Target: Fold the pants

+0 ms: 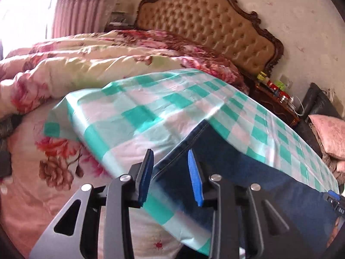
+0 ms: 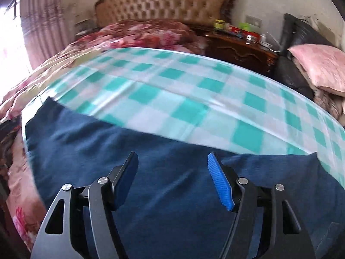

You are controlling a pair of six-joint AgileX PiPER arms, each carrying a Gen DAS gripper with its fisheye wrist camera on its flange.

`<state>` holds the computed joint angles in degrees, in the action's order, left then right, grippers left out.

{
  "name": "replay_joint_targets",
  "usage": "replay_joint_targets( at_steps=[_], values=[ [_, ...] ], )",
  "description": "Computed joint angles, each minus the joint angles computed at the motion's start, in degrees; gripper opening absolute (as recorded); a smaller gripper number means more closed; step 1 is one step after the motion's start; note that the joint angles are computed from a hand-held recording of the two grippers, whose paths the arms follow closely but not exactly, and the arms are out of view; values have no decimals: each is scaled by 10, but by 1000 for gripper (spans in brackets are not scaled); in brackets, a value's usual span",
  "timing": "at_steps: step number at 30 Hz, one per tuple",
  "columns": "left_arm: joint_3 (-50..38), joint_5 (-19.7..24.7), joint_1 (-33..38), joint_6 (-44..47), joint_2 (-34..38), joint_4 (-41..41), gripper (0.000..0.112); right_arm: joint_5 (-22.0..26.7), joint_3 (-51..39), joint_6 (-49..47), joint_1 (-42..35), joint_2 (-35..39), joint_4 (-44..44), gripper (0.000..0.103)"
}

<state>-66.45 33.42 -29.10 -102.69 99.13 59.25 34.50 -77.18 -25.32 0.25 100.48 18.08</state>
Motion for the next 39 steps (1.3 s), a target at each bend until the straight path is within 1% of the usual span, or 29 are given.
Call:
replay_joint_targets(
  at_steps=[3,5,7,9,10,12,14,16,17,18,19,20,21,22,23,24,25,26,28,29,30,32,33,34,35,36,37,38,39],
  values=[
    [35,-19,-16,-69,-6,45,33,1,14,-15,20,1,25,65],
    [29,-16,-22,-48,7,34,33,-9,22,2,36,7,3,65],
    [5,-3,-20,19,25,-19,25,-11,19,37,47,26,-24,65],
    [-2,-6,-11,37,35,-35,6,-14,14,79,54,41,-65,65],
    [-12,0,-10,50,42,-42,4,-28,20,89,56,43,-76,65],
    [-18,-3,-3,67,42,-47,3,-37,21,104,59,44,-94,64],
    [-34,16,-3,99,47,-64,3,-43,16,133,62,50,-120,65],
    [-47,34,1,123,60,-92,8,-48,15,138,59,54,-120,68],
    [-46,50,-1,108,61,-88,9,-51,14,139,59,57,-122,69],
    [-36,61,-6,72,54,-64,11,-52,13,141,60,58,-125,71],
    [-30,60,-11,49,47,-40,11,-52,12,142,59,59,-126,72],
    [-38,64,-18,47,43,-25,14,-49,8,139,57,62,-120,75],
    [-48,68,-23,69,41,-30,14,-47,6,138,56,63,-118,77],
    [-65,49,-28,113,44,-36,15,-44,3,137,57,65,-118,78],
    [-81,11,-27,170,48,-56,18,-45,3,143,59,66,-126,80],
    [-103,-14,-28,227,57,-90,25,-45,2,163,62,66,-145,84],
    [-146,-25,-38,285,84,-126,29,-44,1,176,63,68,-154,86],
    [-200,-21,-49,342,118,-161,32,-41,-2,176,61,70,-150,87],
    [-308,-10,-67,456,184,-241,35,-41,-1,174,60,70,-149,88],
    [-358,-14,-75,514,220,-285,42,-42,0,179,61,69,-153,88],
    [-410,-8,-82,571,256,-333,45,-44,2,184,63,68,-159,88],
    [-524,48,-80,679,328,-429,45,-45,3,185,63,67,-159,88],
    [-582,82,-77,714,363,-455,45,-45,3,181,61,68,-155,88],
    [-639,124,-74,725,399,-458,45,-45,4,180,61,67,-154,88],
    [-693,172,-69,714,426,-457,45,-46,5,181,61,67,-155,88],
    [-726,197,-60,715,438,-468,45,-46,5,181,61,66,-155,88],
    [-738,207,-55,706,444,-461,45,-46,5,181,61,66,-155,88],
    [-729,217,-50,680,441,-430,45,-46,5,180,61,66,-154,88],
    [-707,214,-45,660,433,-404,45,-46,6,180,61,66,-154,88]
  ],
)
